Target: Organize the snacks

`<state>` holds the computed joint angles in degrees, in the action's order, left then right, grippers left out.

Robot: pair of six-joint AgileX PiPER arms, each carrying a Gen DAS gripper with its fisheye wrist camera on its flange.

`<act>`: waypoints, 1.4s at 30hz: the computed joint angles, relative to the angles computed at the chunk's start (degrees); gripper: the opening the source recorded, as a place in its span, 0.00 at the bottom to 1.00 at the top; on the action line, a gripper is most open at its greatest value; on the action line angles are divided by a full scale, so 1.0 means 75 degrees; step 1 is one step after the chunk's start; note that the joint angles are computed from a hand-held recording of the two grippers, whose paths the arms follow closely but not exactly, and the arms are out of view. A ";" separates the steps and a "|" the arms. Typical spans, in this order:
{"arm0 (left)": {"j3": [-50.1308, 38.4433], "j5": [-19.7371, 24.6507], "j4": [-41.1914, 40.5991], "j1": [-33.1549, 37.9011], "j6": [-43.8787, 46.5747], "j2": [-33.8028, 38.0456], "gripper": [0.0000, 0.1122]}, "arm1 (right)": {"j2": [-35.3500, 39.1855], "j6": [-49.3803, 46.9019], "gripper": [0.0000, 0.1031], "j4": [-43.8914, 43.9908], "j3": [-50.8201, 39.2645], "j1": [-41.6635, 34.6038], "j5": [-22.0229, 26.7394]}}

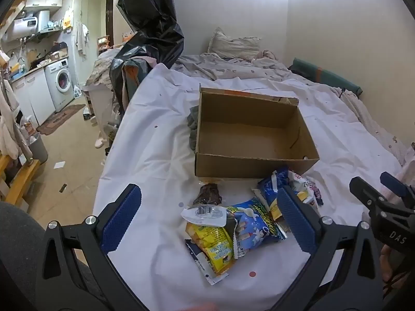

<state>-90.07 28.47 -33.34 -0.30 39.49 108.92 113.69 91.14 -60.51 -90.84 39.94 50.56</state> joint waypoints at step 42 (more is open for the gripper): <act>-0.0037 0.0017 -0.0215 0.0060 0.0124 -0.0002 0.92 | -0.0095 -0.0043 1.00 0.0056 0.0012 -0.0028 0.0005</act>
<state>-90.34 28.59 -34.95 0.15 40.42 108.90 112.98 90.82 -60.09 -90.76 39.73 50.60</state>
